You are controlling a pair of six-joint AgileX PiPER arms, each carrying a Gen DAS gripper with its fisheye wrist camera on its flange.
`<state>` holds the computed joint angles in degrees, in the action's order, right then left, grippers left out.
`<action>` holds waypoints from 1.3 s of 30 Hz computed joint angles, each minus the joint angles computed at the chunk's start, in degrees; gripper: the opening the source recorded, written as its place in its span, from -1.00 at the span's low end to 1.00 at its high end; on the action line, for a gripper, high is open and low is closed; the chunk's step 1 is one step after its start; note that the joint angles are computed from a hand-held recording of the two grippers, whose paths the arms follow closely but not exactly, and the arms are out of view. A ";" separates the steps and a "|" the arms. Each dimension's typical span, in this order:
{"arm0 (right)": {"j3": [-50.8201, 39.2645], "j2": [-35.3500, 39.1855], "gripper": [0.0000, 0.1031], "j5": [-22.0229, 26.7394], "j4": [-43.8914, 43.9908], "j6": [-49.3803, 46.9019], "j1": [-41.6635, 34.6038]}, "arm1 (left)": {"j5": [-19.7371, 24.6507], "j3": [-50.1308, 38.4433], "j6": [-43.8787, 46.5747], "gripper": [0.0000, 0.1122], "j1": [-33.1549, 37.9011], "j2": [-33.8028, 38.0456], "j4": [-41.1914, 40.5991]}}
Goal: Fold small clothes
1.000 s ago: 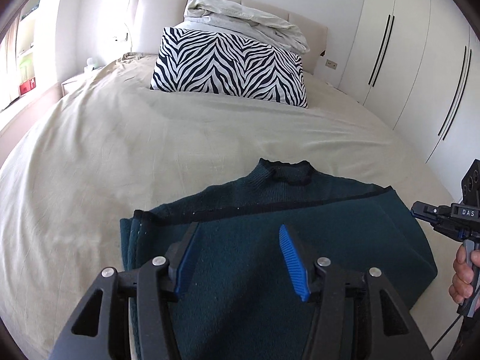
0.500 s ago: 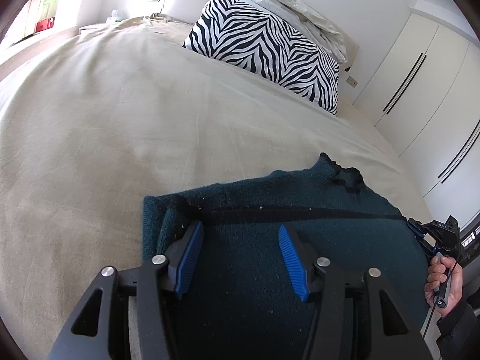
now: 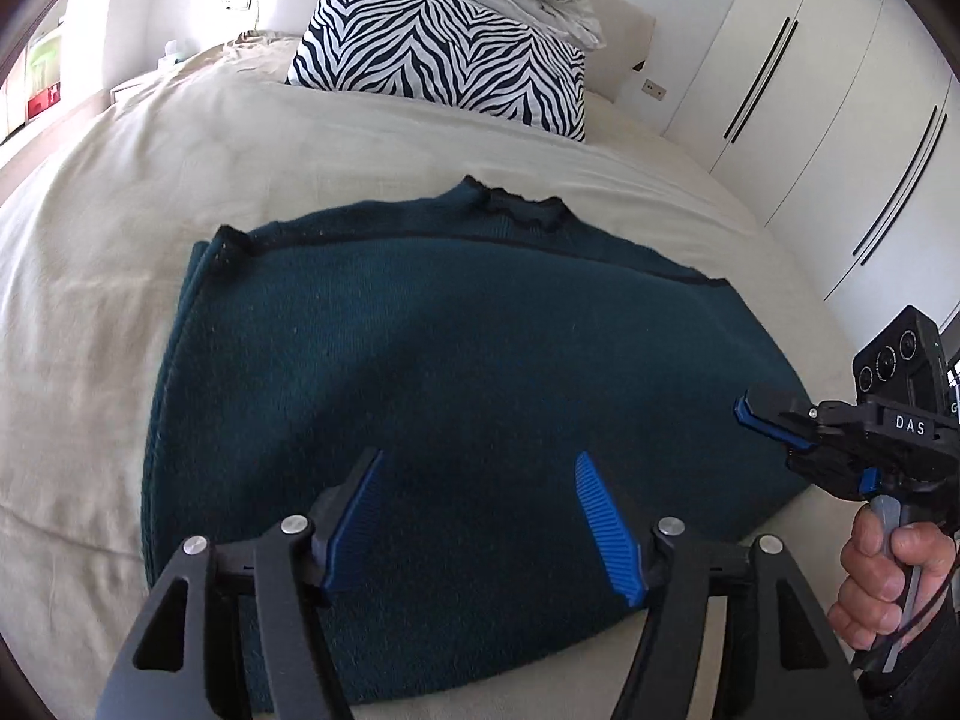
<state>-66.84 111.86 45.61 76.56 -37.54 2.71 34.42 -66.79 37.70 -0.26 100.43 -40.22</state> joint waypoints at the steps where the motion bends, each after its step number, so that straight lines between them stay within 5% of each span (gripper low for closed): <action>1: 0.30 1.23 -0.81 -0.29 -1.83 1.58 1.56 | -0.43 1.43 -0.63 0.20 0.08 0.34 0.31; 7: 14.35 -4.34 -0.94 -5.81 8.65 -8.76 -7.20 | 0.51 4.01 5.83 0.17 2.70 -0.27 -4.19; 13: 20.26 -17.97 -0.79 -17.29 -6.86 9.21 -15.33 | -0.77 5.19 7.16 0.17 2.52 -0.51 -5.34; 19: 11.96 -16.75 -0.79 -8.92 -8.07 9.43 -5.77 | -1.68 5.22 5.94 0.18 1.67 -0.64 -3.51; 23: 2.96 -6.76 -0.79 -7.08 -6.65 11.69 4.35 | -1.35 4.92 6.05 0.17 1.78 -0.45 -3.47; 27: 3.00 -2.59 -0.81 -7.53 -7.05 11.80 5.41 | -0.91 4.98 7.87 0.17 2.33 -0.30 -5.37; 33: 16.67 -8.48 -0.82 -7.66 8.02 -3.88 -6.94 | 9.26 4.88 17.31 0.17 10.85 1.00 -17.82; 39: 22.67 -19.74 -0.81 -12.14 -4.36 5.41 -19.00 | 17.17 6.14 17.19 0.08 23.36 -0.06 -21.68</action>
<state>-44.16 92.12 33.47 72.20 -32.13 -16.29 51.59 -60.65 54.89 23.11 100.37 -61.90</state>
